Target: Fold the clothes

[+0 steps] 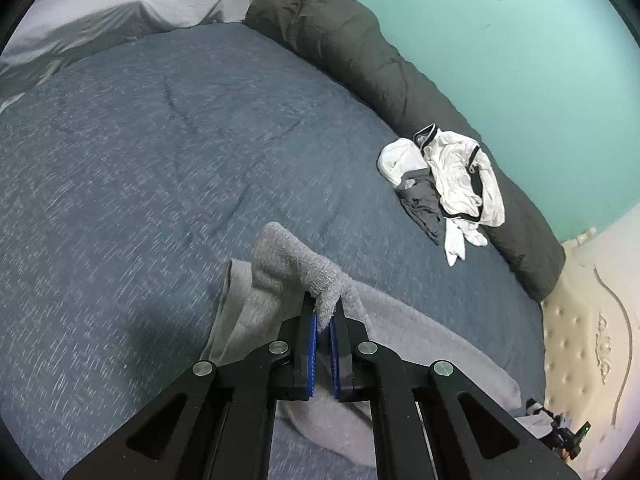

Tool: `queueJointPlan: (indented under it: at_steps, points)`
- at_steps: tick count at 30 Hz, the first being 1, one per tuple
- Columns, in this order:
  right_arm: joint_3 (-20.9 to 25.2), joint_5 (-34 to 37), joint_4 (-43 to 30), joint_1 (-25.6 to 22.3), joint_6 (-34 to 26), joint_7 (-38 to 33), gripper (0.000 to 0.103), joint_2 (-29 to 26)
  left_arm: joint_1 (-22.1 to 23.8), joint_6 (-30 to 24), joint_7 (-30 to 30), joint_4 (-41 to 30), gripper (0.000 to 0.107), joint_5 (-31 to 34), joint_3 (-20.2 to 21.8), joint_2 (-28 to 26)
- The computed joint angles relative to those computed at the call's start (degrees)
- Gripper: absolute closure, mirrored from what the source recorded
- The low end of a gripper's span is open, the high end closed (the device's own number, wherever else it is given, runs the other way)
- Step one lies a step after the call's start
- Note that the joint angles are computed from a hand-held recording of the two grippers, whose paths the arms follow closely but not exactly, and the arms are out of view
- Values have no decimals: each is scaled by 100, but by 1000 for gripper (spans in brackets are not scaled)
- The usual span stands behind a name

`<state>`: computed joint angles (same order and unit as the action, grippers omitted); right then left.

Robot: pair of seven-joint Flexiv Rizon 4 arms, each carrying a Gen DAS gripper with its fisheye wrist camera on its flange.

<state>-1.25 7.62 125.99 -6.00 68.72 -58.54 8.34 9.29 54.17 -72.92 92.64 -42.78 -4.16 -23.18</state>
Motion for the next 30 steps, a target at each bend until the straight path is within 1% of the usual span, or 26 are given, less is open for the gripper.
queueJointPlan:
  at_steps: [9, 16, 24, 30]
  points:
    - [-65, -64, -678, -53, -211, 87, 91, -796, -27, -79, -447, -671, 102, 415, -34, -591]
    - [-35, -105, -1329, -142, -546, 214, 91, -1435, -31, -220, -744, -1205, 102, 751, -72, -1020]
    - [-4, -307, -2152, -211, -876, 313, 91, -2180, -60, -333, -1123, -1891, 102, 1103, -76, -1575]
    - [42, -414, -2602, -237, -902, 382, 91, -2735, -115, -569, -1488, -2504, 101, 1449, -18, -2063]
